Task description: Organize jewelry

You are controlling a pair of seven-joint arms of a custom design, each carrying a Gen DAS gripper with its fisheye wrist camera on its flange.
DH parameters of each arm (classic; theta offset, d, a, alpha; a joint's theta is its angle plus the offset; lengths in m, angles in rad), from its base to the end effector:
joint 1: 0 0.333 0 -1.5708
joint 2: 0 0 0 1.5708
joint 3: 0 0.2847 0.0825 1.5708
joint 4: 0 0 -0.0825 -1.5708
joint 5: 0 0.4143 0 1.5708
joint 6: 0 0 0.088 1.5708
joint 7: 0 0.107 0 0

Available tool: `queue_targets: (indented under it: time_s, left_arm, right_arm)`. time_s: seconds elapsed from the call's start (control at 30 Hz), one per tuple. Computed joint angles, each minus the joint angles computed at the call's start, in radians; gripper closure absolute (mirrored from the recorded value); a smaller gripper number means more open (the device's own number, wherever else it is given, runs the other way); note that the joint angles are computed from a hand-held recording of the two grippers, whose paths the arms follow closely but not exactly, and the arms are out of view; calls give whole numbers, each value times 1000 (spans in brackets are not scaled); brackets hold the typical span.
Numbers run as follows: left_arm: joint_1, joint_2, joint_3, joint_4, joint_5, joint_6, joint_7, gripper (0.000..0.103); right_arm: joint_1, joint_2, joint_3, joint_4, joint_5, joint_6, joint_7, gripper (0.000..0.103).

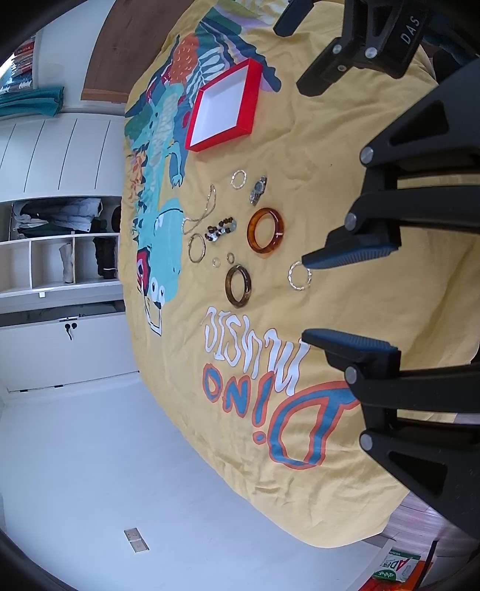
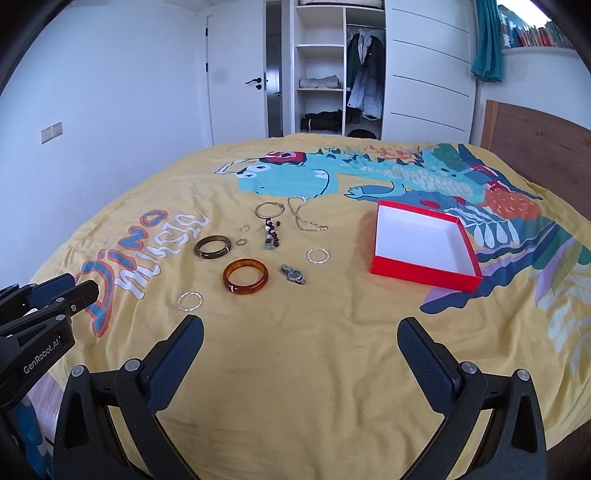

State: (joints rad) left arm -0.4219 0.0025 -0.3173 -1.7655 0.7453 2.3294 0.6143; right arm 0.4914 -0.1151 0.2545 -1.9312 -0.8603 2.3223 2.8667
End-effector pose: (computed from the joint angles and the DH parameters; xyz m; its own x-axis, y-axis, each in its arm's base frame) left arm 0.4794 -0.4211 0.5780 -0.1092 -0.9896 -0.0937 -0.6493 0.1424 -0.7470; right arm 0.4480 0.4028 0.5580 -0.0837 -0.9962 -0.0231 -0.6103 0.0696 -0.7891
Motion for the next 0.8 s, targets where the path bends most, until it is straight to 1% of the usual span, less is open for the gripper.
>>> queue_targets:
  time_s: [0.1,0.3,0.33,0.37,0.6,0.7,0.8]
  left_arm:
    - [1,6,2,7,2,-1,-3,71]
    - [0,28,9,29,17,-5,-17,71]
    - [1,27,15,26,10,12,-10,71]
    - [-1,-1,12,-12,19,8,-34,71]
    - [10,-6,8,-28,1,17,-31,71]
    - [14,-6,7,-30,1,6,-43,71]
    - [15,1,7,-26,-17,1,-28,71]
  right_arm:
    - [4,10,0,12,1,-6,-5,0]
    - [2,2,-7,-6,15,27,-9,0]
    - [2,4,-5,-4,16,26,-11,0]
    - [1,4,-5,-4,17,28,-15,0]
    - [-5,-5,-5,-21,8,50,-6,0]
    - [-8,-6,-5,-27,12,58,-4,0]
    - [-11,-5,-5,-30,16,67,0,0]
